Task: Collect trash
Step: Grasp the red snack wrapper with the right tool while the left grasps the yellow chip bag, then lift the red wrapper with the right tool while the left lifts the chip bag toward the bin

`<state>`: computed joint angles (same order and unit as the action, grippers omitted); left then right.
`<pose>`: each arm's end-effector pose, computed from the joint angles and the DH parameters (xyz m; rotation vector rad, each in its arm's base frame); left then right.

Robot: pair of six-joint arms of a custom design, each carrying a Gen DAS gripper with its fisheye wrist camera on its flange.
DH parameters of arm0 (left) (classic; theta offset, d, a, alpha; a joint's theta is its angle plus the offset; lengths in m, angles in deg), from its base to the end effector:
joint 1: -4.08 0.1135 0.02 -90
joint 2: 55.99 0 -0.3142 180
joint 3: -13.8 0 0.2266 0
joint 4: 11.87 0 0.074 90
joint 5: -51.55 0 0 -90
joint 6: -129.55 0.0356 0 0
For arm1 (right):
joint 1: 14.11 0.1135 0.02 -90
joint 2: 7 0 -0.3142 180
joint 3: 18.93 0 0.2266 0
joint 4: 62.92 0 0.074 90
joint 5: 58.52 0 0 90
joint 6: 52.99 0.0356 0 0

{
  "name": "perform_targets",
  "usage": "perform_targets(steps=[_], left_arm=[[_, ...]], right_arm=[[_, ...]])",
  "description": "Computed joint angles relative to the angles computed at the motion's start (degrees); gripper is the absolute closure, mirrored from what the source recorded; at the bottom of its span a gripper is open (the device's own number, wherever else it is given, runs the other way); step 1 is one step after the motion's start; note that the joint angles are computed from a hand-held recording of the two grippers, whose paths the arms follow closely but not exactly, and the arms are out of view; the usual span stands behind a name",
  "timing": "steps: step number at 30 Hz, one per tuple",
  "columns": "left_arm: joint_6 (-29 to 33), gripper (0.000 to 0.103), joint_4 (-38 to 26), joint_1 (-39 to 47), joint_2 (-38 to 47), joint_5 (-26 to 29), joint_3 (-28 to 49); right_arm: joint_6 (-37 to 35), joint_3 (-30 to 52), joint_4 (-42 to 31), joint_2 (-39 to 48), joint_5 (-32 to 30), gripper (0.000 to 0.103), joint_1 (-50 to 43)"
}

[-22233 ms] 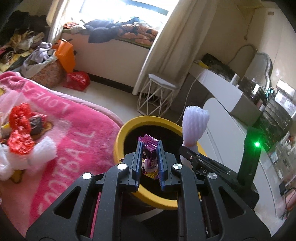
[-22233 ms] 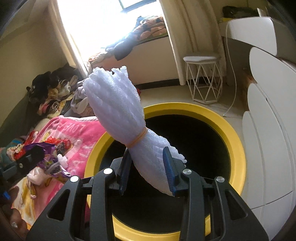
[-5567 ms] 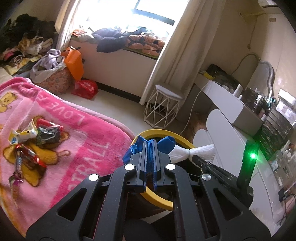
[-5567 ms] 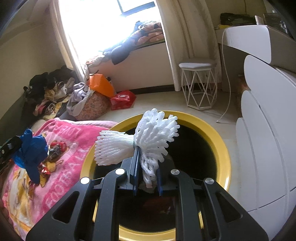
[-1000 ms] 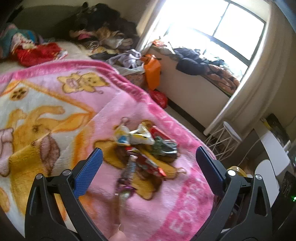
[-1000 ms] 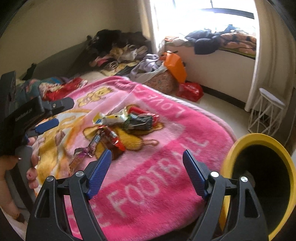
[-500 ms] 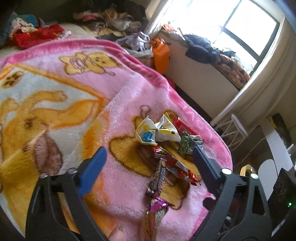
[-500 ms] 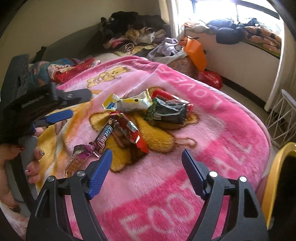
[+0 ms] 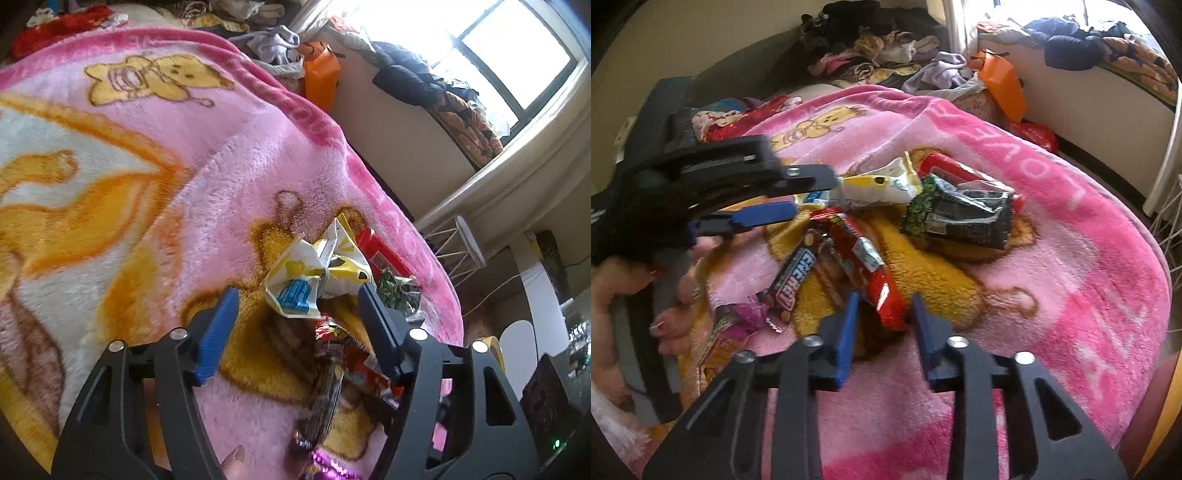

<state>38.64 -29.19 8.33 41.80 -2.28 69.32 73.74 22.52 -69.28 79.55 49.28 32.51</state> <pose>0.2831 0.0000 0.1838 0.1086 2.4948 -0.7922 0.1647 0.1584 0.1822 -0.0768 2.4291 0.2803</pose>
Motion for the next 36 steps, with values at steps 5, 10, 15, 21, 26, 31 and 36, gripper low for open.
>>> perform_targets(steps=[5, 10, 15, 21, 26, 31, 36], left_arm=[[0.01, 0.058, 0.80, -1.22, 1.93, 0.09, 0.66], [-2.27, 0.073, 1.38, -0.96, 3.57, 1.16, 1.12], [-0.76, 0.075, 1.25, -1.46, 0.60, -1.01, -0.13], [0.11, 0.077, 2.40, -0.12, -7.27, -0.20, -4.20], [0.75, 0.078, 0.78, 1.94, -12.75, 1.90, -6.03], [1.33, 0.078, -1.89, 2.57, -17.88, 2.67, -7.23], [1.65, 0.078, -4.09, 2.63, -22.25, 3.31, -7.96]], right_arm=[[1.65, -1.41, 0.14, -2.07, 0.81, 0.088, 2.73], [5.17, -2.81, -1.83, -5.15, 3.58, 0.089, 6.53], [8.60, -4.42, -3.49, -7.88, 5.17, 0.089, 8.10], [12.89, -6.15, -6.45, -11.77, 7.70, 0.090, 10.07], [16.87, -6.79, -10.27, -14.52, 10.58, 0.090, 12.62], [21.40, -7.15, -14.12, -17.28, 13.27, 0.091, 14.81], [25.37, -6.72, -19.86, -20.94, 16.02, 0.091, 18.02]])
